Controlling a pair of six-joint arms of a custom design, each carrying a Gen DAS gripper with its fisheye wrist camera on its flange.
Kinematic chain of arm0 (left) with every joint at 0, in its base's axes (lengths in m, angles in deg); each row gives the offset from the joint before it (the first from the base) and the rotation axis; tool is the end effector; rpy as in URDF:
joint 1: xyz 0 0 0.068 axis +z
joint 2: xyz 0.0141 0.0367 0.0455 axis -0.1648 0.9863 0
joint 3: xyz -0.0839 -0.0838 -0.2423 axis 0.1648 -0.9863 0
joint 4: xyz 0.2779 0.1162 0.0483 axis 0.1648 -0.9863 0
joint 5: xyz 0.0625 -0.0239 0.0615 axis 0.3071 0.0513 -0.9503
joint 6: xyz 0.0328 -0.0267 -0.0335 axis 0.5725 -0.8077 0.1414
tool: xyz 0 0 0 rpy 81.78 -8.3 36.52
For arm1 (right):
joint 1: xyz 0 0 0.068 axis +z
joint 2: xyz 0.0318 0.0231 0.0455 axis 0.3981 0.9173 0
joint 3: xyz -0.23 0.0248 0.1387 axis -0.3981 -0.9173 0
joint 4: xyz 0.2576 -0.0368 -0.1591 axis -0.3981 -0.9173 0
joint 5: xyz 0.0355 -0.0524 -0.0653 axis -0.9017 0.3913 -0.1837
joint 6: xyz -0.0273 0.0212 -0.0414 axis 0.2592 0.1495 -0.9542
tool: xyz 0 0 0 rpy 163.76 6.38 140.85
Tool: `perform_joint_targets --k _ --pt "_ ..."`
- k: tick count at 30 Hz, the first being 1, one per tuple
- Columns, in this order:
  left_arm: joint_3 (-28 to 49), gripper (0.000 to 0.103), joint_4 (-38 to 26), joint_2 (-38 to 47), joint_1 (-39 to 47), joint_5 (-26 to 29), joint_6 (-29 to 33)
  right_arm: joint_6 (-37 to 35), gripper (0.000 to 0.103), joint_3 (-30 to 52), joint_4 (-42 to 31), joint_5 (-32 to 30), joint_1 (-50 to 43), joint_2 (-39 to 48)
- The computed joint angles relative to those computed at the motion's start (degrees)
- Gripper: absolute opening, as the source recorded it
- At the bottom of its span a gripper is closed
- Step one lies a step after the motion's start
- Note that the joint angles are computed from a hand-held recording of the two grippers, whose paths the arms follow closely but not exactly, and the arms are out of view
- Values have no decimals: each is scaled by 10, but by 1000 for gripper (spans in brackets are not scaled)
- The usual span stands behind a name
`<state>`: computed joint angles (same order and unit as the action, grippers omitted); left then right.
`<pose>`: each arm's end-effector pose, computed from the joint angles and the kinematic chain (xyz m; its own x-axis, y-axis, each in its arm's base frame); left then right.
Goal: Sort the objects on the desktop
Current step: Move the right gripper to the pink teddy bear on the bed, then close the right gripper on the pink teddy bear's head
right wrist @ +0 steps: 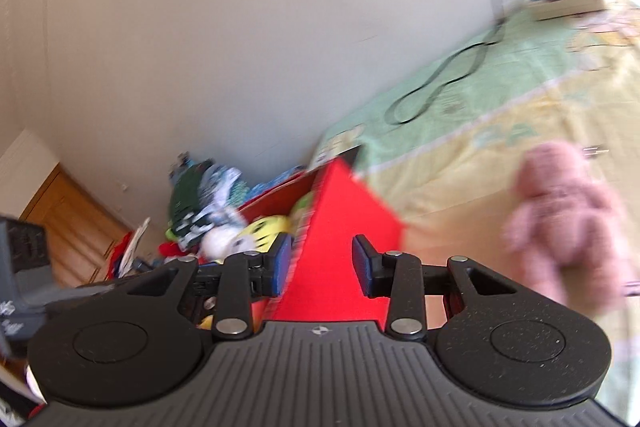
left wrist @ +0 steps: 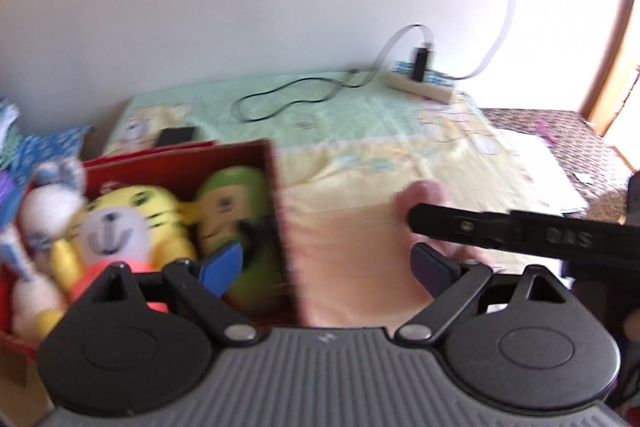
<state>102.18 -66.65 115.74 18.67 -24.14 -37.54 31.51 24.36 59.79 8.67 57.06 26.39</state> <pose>0.1760 0.0688 0.1940 -0.6310 0.2822 -0.7227 0.4694 0.8805 -0.0660 0.1904 0.1303 0.1276 -0.6663 0.4400 -0.6021 -0.1925 0.6786 0.7089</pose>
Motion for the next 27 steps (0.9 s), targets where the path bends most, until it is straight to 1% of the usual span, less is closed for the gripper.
perform_joint_targets --k 2,4,5,8,10,12,13,14,16,21,25,27 --pt "-24 95 12 -35 -60 -8 -32 -4 38 -20 -37 -7 -39 -46" --pt "-42 95 41 -38 -125 -26 -75 -10 38 -32 -71 -16 -80 -76" --pt "-49 95 61 -27 -160 -37 -103 -16 38 -34 -84 -23 -102 -80" --pt "-64 95 143 35 -246 -73 -184 -40 40 -28 -122 -35 -154 -66" --pt "-68 93 203 88 -292 -107 -226 -47 44 -29 -118 -56 -189 -45" --pt "-60 93 251 154 -318 -127 -250 -53 45 -28 -99 -90 -223 -10" --pt "-54 93 269 186 -328 -135 -261 -57 48 -27 -94 -102 -236 5" --pt "-43 92 278 216 -332 -136 -265 -59 51 -23 -84 -109 -244 27" --pt "-28 92 295 261 -344 -143 -279 -62 51 -12 -65 -124 -262 69" --pt "-13 92 318 303 -364 -148 -288 -63 51 28 9 -171 -298 203" --pt "4 89 325 334 -371 -150 -284 -61 51 50 51 -215 -305 269" --pt "15 86 321 353 -370 -149 -282 -64 51 61 59 -220 -301 291"
